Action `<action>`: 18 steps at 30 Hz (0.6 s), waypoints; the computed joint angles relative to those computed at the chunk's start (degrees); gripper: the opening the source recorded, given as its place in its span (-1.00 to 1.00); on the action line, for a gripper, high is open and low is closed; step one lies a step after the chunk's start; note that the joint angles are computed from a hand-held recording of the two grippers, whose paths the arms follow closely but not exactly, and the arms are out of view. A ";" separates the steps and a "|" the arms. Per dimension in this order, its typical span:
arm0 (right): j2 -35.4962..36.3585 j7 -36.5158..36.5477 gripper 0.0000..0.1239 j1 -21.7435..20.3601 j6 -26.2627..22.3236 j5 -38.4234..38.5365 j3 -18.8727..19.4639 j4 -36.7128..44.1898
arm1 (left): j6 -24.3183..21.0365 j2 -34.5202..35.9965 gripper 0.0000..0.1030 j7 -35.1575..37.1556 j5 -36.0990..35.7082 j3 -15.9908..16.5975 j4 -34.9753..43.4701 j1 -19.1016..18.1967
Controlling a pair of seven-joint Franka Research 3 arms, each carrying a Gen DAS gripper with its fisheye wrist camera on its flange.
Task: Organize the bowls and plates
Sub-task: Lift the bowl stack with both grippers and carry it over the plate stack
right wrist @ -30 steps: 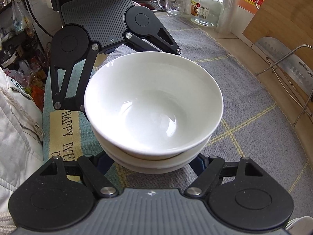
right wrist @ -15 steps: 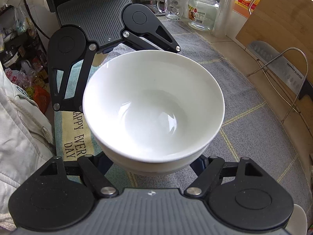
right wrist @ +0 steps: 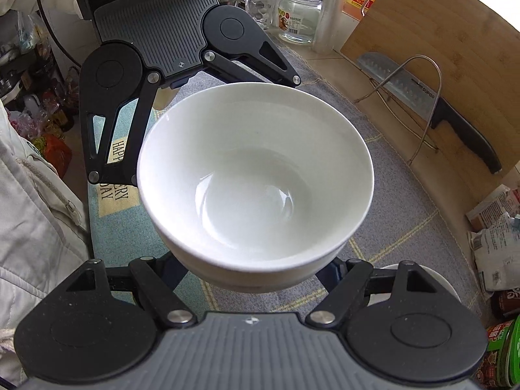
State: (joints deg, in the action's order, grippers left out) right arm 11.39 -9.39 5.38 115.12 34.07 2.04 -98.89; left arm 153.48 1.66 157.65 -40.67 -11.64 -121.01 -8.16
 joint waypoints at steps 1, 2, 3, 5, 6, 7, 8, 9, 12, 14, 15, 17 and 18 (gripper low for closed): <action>0.29 -0.36 0.35 -0.35 -0.13 0.05 -0.24 0.54 | 0.19 1.05 0.65 -0.16 0.42 -0.15 1.21 -0.17; 0.86 -0.62 0.35 -0.82 -0.39 0.05 -0.53 1.54 | 0.40 2.17 0.65 -0.32 0.90 -0.42 2.51 -0.22; 1.17 -0.88 0.35 -1.21 -0.40 0.07 -0.70 2.09 | 0.73 3.61 0.65 -0.53 1.46 -0.81 4.10 -0.22; 2.04 -1.50 0.35 -2.06 -0.28 0.04 -1.02 3.45 | 1.32 6.42 0.65 -0.93 2.70 -1.88 7.16 0.15; 2.46 -1.66 0.35 -2.41 -0.25 -0.06 -1.09 4.09 | 1.60 7.67 0.65 -1.15 3.45 -2.49 8.51 0.43; 3.06 -1.85 0.35 -2.85 -0.22 -0.18 -1.21 5.03 | 1.91 9.03 0.65 -1.43 4.33 -3.15 10.00 0.67; 3.67 -2.07 0.35 -3.30 -0.12 -0.27 -1.32 5.88 | 2.11 10.32 0.65 -1.76 5.18 -3.82 11.41 0.99; 4.26 -2.16 0.35 -3.71 -0.08 -0.39 -1.36 6.72 | 2.24 11.37 0.65 -2.12 5.93 -4.49 12.53 1.40; 6.42 -2.11 0.35 -4.97 -0.34 -0.73 -1.40 9.65 | 2.65 15.30 0.65 -3.89 9.06 -6.17 16.69 2.16; 7.73 -2.40 0.35 -5.71 0.04 -0.87 -1.29 11.20 | 2.97 17.49 0.65 -5.43 11.56 -7.01 18.86 2.42; 8.38 -2.43 0.35 -6.01 0.14 -1.00 -1.19 11.99 | 3.03 18.41 0.65 -6.25 12.71 -7.40 19.75 2.59; 10.05 -2.50 0.35 -6.73 -0.10 -1.30 -1.04 14.03 | 3.21 20.06 0.65 -7.65 14.93 -8.21 21.23 3.01; 11.07 -2.46 0.35 -7.09 -0.32 -1.50 -0.98 15.19 | 3.14 20.72 0.65 -8.49 15.91 -8.61 21.84 3.27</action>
